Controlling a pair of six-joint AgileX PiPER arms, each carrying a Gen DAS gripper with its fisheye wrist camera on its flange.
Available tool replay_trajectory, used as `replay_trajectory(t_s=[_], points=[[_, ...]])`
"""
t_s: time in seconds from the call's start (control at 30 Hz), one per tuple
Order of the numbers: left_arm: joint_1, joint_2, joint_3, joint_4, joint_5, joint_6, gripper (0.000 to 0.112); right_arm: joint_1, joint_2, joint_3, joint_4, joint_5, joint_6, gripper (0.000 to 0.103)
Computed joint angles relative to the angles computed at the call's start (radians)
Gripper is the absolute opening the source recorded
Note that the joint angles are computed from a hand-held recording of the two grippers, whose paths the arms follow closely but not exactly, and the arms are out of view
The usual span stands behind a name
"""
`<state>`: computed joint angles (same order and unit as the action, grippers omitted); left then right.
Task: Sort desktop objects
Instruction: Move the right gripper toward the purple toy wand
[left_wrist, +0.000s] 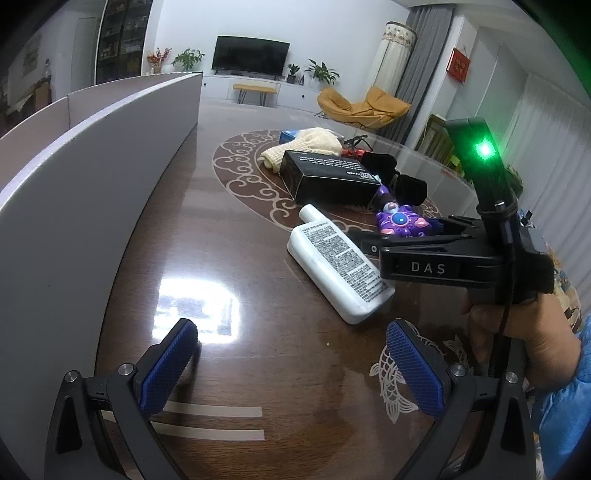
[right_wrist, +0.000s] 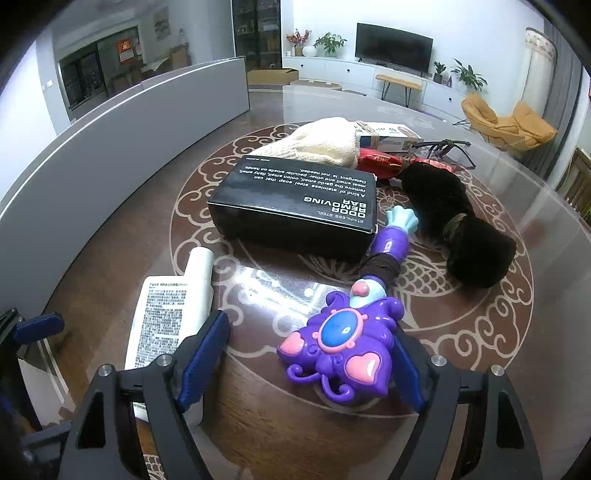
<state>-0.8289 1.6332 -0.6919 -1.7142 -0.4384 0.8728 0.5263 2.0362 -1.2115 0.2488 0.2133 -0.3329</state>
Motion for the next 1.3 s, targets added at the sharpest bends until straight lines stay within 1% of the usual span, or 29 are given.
replay_trajectory(t_s=[0.27,0.33,0.37,0.4,0.57,0.63,0.67,0.7,0.83,1.03,1.3], points=[[-0.004,0.001,0.008,0.043,0.005,-0.045,0.103,-0.001,-0.002,0.01,0.028,-0.018,-0.022,0.082],[-0.006,-0.004,0.013,0.053,0.001,-0.057,0.103,-0.001,0.001,0.008,0.037,-0.02,-0.031,0.085],[-0.006,-0.007,0.015,0.058,-0.001,-0.063,0.103,0.002,0.003,0.006,-0.005,-0.022,0.012,0.091],[-0.006,-0.01,0.019,0.063,-0.002,-0.07,0.103,0.003,0.006,0.005,-0.037,-0.022,0.05,0.094],[0.003,-0.021,0.029,0.091,0.003,-0.104,0.103,0.001,0.009,0.0,-0.041,-0.02,0.058,0.094],[0.004,-0.022,0.03,0.098,0.004,-0.111,0.103,0.002,0.009,-0.001,-0.04,-0.017,0.056,0.096],[0.005,-0.023,0.031,0.102,0.003,-0.114,0.103,0.003,0.011,-0.005,-0.081,-0.014,0.097,0.1],[0.003,-0.025,0.032,0.104,0.001,-0.117,0.103,0.001,0.014,-0.009,-0.091,-0.01,0.114,0.102],[-0.002,-0.034,0.04,0.131,-0.009,-0.149,0.103,-0.002,0.02,-0.013,-0.085,-0.008,0.109,0.102],[0.011,-0.04,0.052,0.173,0.003,-0.197,0.103,-0.002,0.022,-0.016,-0.08,-0.005,0.104,0.103],[0.006,-0.058,0.073,0.218,-0.016,-0.261,0.103,-0.002,0.022,-0.017,-0.078,-0.005,0.101,0.103]])
